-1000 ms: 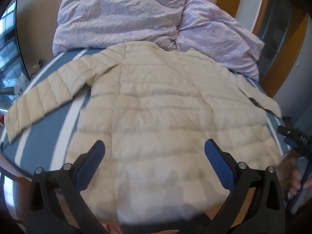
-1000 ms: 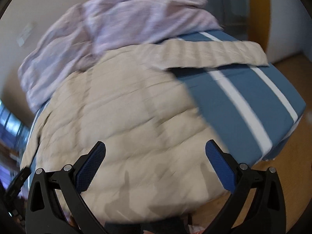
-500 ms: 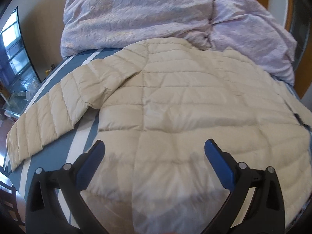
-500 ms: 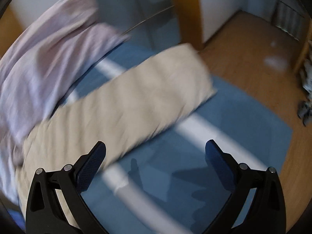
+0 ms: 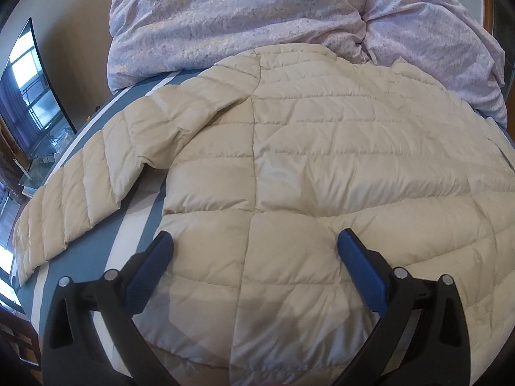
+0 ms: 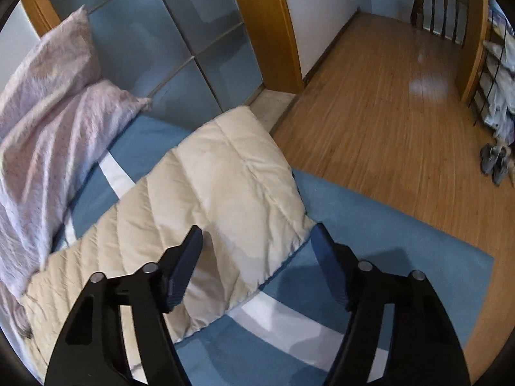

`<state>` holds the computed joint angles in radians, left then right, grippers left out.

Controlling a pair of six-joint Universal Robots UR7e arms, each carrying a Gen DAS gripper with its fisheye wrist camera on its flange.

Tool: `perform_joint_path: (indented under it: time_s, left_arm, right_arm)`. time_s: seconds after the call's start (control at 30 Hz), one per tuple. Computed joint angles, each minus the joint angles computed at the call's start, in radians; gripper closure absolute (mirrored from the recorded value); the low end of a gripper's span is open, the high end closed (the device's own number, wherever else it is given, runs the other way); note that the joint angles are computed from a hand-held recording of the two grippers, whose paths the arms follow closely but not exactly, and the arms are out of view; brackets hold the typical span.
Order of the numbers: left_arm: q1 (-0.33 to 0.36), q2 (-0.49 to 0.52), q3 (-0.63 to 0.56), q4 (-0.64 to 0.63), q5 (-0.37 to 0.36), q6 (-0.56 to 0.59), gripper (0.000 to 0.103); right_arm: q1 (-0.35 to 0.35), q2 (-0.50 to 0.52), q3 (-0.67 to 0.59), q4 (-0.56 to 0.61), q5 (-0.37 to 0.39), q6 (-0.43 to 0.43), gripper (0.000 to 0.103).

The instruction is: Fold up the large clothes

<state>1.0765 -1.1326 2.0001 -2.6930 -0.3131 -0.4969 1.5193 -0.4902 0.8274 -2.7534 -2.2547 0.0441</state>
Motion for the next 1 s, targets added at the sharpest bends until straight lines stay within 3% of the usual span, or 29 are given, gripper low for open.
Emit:
perform_joint_path:
  time_s: [0.03, 0.1, 0.17, 0.2, 0.33, 0.4, 0.57, 0.8, 1.0]
  left_arm:
    - [0.001, 0.0, 0.0, -0.003, -0.004, 0.002, 0.002]
    - [0.006, -0.002, 0.0, -0.006, -0.016, 0.002, 0.002]
    - [0.01, -0.005, -0.001, 0.001, -0.028, -0.002, 0.002]
    - [0.012, -0.006, -0.003, 0.004, -0.034, -0.004, 0.002]
    - [0.016, -0.008, -0.005, 0.012, -0.045, -0.011, 0.002]
    - [0.016, -0.009, -0.003, 0.009, -0.049, -0.01, 0.002]
    - [0.02, -0.01, -0.002, -0.008, -0.059, -0.001, 0.002]
    - [0.021, -0.009, -0.004, -0.013, -0.063, 0.001, 0.002]
    - [0.021, -0.01, -0.003, -0.015, -0.065, 0.001, 0.002]
  right_arm:
    - [0.006, 0.015, -0.021, 0.004, -0.036, -0.026, 0.043]
    - [0.011, 0.026, -0.031, -0.007, -0.072, -0.067, 0.068]
    - [0.006, 0.005, -0.001, -0.008, -0.017, -0.052, 0.088]
    - [0.005, -0.001, 0.008, -0.01, -0.002, -0.037, 0.09]
    - [0.038, 0.024, -0.004, -0.098, -0.063, -0.112, 0.092]
    - [0.065, 0.038, -0.008, -0.146, -0.048, -0.171, 0.093]
    - [0.143, 0.06, -0.005, -0.167, 0.082, -0.271, 0.093]
    - [0.258, 0.121, 0.02, -0.049, 0.287, -0.368, 0.093]
    - [0.332, 0.201, 0.027, 0.081, 0.362, -0.418, 0.093]
